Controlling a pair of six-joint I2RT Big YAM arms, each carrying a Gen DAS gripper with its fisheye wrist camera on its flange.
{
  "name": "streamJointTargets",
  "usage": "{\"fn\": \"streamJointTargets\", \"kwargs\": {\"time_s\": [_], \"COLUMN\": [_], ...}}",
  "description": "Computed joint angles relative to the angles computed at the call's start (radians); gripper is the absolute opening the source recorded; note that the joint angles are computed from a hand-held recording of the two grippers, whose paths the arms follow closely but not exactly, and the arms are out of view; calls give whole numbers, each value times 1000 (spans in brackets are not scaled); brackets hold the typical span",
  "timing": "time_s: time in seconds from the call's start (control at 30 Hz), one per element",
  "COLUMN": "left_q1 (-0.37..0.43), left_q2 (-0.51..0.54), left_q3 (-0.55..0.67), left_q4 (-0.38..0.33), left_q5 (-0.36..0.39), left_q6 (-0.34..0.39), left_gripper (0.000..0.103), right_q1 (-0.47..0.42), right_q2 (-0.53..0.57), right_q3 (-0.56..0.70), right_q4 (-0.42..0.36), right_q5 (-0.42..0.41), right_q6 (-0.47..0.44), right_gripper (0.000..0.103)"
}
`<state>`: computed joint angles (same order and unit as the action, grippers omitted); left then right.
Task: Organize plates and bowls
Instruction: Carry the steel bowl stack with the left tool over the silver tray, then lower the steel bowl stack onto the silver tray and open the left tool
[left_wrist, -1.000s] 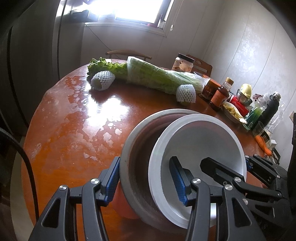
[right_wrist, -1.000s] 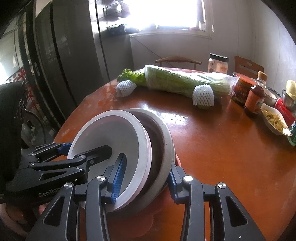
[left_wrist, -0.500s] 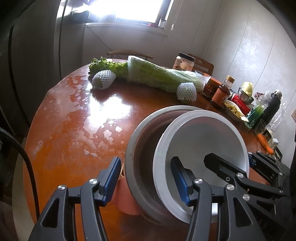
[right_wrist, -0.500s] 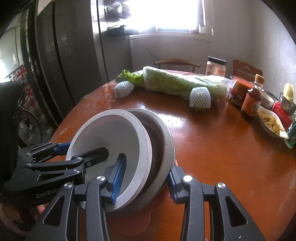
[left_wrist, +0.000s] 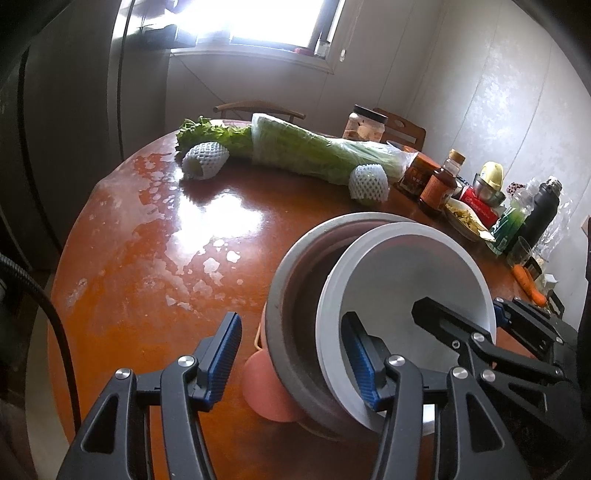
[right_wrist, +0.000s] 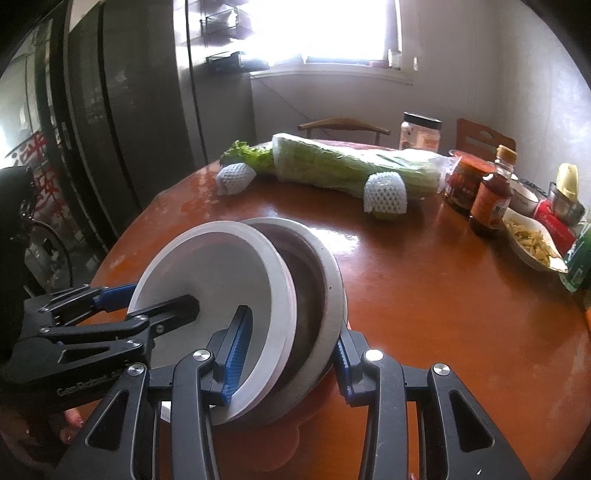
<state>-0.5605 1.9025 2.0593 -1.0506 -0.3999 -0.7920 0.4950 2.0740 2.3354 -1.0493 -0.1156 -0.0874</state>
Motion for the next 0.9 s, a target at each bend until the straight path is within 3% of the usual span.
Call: {"fn": "streamJointTargets", "kwargs": {"time_s": [0.43,0.9], "left_q1": [-17,-24], "left_q2": [44,25], "left_q3": [76,57], "left_q4": [-23,0], "left_q5": [-10,-22], "left_q6": [13,9], "left_gripper": [56,57], "right_q1": [-17,-16], "right_q2": [-4,-39], "right_q3": [-5,-42], "right_q4": [4,23], "right_q5": [11,32], "right_q6": [11,-2], "right_gripper": [41,43]}}
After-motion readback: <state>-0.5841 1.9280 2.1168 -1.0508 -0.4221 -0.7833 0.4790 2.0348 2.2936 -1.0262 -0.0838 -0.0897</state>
